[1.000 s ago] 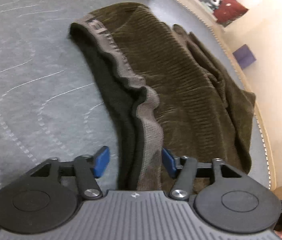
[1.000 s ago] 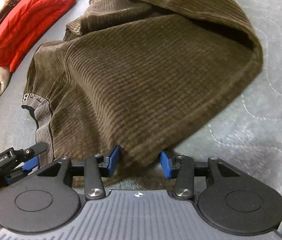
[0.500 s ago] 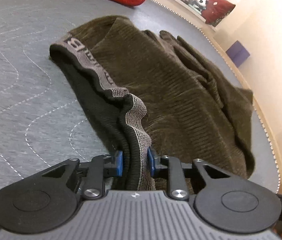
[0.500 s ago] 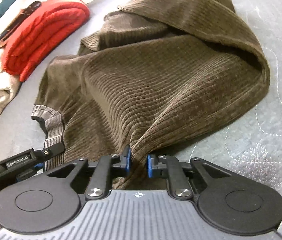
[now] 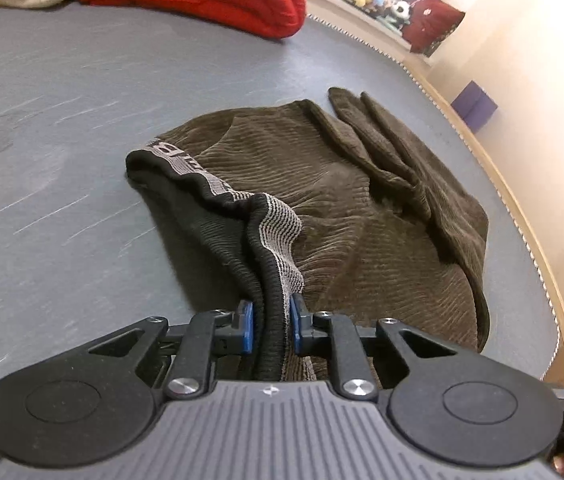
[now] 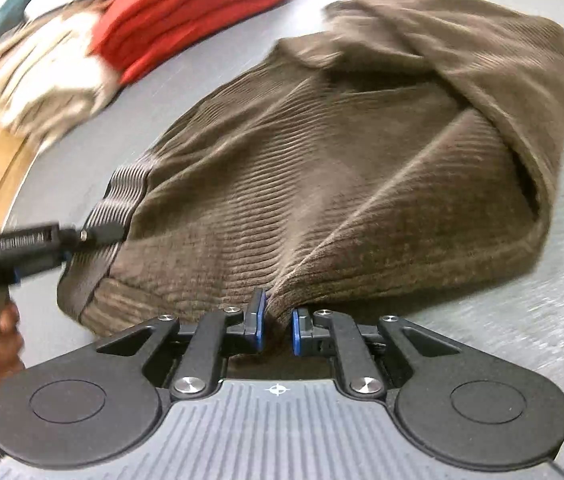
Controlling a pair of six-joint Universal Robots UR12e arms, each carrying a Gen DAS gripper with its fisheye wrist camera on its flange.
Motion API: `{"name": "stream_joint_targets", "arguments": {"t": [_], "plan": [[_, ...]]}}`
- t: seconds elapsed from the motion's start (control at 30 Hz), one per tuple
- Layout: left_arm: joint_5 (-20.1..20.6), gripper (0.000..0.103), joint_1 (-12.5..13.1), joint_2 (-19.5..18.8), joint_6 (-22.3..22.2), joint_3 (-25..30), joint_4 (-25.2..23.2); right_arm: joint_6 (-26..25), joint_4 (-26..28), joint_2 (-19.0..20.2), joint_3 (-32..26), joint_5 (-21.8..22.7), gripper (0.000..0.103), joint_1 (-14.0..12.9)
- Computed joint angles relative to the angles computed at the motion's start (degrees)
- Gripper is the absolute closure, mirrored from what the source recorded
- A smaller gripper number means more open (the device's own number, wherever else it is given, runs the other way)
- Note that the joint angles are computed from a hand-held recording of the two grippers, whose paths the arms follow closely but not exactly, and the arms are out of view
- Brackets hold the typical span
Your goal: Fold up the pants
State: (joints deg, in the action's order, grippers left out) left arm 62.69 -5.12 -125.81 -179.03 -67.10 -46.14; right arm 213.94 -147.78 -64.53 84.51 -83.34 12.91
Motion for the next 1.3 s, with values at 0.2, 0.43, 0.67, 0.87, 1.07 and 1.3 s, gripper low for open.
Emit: {"name": "stream_joint_targets", "arguments": {"t": [0.2,0.43,0.67,0.87,1.07,1.3], "plan": [[3.6,0.085,2.27,3.56,4.51,-2.86,-5.7,-8.89,6.03,0.9,-2.97,4.79,0.09,2.75],[9.12,0.084,3.82,5.05,2.64,-1.51,-14.96,-23.97,15.95,2.35,-7.1,14.39,0.09,4.91],[22.14,0.073,-0.27,4.22,4.13,2.46,-14.67,-27.95,21.76,2.7,-9.17,9.61,0.084,5.86],[16.76,0.061,-1.24,6.63,1.38,1.51,-6.47,-27.03,16.01,-0.45,-5.16,8.57,0.066,4.11],[13.99,0.06,-3.34,7.98,-1.36,-3.1,5.18,-23.63,6.65,-4.76,-1.23,0.28,0.066,1.28],[15.79,0.071,-6.16,4.38,-2.0,2.13,-1.54,-20.72,1.54,-5.07,-4.15,-5.64,0.066,-3.62]]}}
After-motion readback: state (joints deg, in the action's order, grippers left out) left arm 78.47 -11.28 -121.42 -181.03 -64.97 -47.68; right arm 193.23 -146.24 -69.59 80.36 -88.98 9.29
